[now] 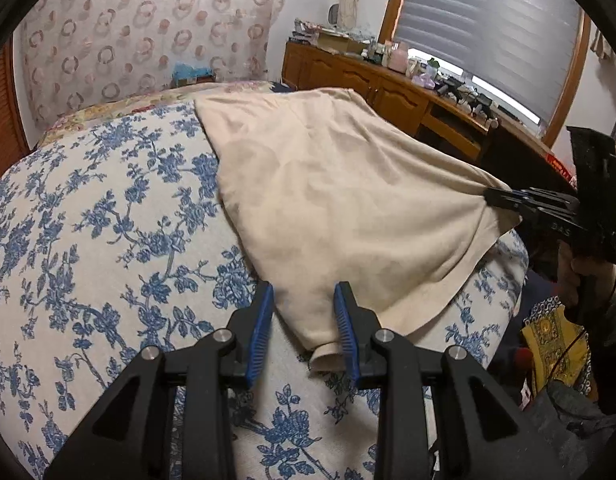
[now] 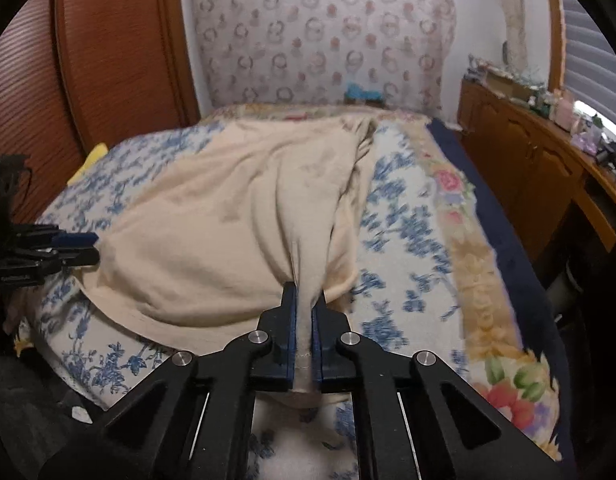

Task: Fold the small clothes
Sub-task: 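Grasp the shirt's folded edge with the left gripper while the right gripper grasps the hem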

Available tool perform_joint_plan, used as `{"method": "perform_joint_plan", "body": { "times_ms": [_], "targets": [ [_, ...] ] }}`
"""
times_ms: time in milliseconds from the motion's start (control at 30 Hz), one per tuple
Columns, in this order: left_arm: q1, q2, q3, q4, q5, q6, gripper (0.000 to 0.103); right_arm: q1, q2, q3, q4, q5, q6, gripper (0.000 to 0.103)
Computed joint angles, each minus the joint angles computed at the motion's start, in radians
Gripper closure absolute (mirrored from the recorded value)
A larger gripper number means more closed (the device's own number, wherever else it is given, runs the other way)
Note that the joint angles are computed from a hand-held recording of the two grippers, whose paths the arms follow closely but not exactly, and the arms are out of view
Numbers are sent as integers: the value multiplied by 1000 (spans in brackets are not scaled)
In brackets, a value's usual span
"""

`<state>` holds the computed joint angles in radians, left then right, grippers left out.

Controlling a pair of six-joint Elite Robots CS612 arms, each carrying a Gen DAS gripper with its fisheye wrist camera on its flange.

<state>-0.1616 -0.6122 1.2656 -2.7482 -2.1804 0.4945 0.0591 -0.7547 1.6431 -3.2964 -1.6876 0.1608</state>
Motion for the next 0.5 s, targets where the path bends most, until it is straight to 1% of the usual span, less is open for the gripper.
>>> {"method": "perform_joint_plan", "body": {
  "times_ms": [33, 133, 200, 267, 333, 400, 433, 467, 500],
  "targets": [
    [0, 0, -1, 1, 1, -1, 74, 0, -5, 9, -13, -13, 10, 100],
    [-2, 2, -7, 31, 6, 7, 74, -8, -13, 22, -7, 14, 34, 100],
    [-3, 4, -11, 50, 3, 12, 74, -8, -10, 16, 16, 18, 26, 100],
    [-3, 5, -16, 84, -9, 26, 74, -7, -4, 8, 29, 16, 27, 99],
    [0, 6, -19, 96, -25, 29, 74, -7, -1, 4, 31, 16, 32, 99],
    [3, 7, -23, 115, -43, 30, 74, -5, 1, -1, 41, 4, 40, 94],
    [5, 7, -25, 127, -53, 35, 74, -6, 3, -2, 43, 3, 44, 89],
    [7, 6, -25, 138, -64, 42, 74, -7, 3, -2, 49, 3, 46, 81],
    [8, 5, -24, 150, -71, 54, 76, -7, 3, -4, 59, -5, 50, 76]
  ]
}}
